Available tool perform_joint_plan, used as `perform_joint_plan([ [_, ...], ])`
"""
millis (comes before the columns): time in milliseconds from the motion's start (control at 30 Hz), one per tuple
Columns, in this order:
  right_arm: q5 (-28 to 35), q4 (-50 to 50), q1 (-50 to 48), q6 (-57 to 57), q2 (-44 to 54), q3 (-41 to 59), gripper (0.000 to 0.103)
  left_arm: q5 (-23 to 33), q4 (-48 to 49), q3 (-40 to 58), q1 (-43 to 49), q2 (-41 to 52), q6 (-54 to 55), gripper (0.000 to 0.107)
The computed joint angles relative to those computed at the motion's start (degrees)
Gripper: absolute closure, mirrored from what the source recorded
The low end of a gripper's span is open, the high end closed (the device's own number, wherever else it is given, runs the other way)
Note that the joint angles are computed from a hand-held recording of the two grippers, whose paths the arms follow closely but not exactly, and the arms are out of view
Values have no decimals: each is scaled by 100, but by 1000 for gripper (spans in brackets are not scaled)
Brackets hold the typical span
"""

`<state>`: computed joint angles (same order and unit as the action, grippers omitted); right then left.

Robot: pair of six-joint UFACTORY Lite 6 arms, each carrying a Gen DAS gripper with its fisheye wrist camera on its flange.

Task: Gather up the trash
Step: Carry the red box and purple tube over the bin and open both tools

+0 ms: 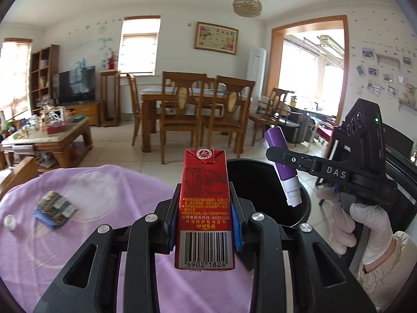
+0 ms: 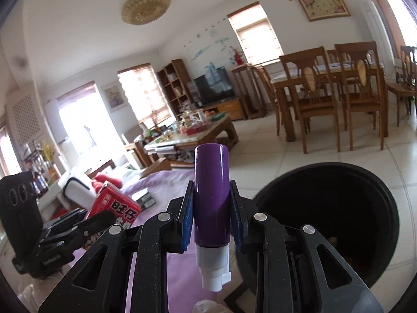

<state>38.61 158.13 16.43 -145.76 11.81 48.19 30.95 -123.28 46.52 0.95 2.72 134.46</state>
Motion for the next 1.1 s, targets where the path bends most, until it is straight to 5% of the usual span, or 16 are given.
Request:
perform_joint_plan([
  [333, 1368, -2146, -2560, 995, 403, -774, 78, -558, -1086, 1384, -1330, 1602, 645, 75],
  [667, 1196, -1319, -2099, 862, 1345, -136, 78, -1017, -1034, 2533, -1825, 2819, 628, 75],
  [1100, 997, -1014, -1847, 801, 1759, 214, 77, -1402, -715, 2841, -1975, 3228, 487, 75],
])
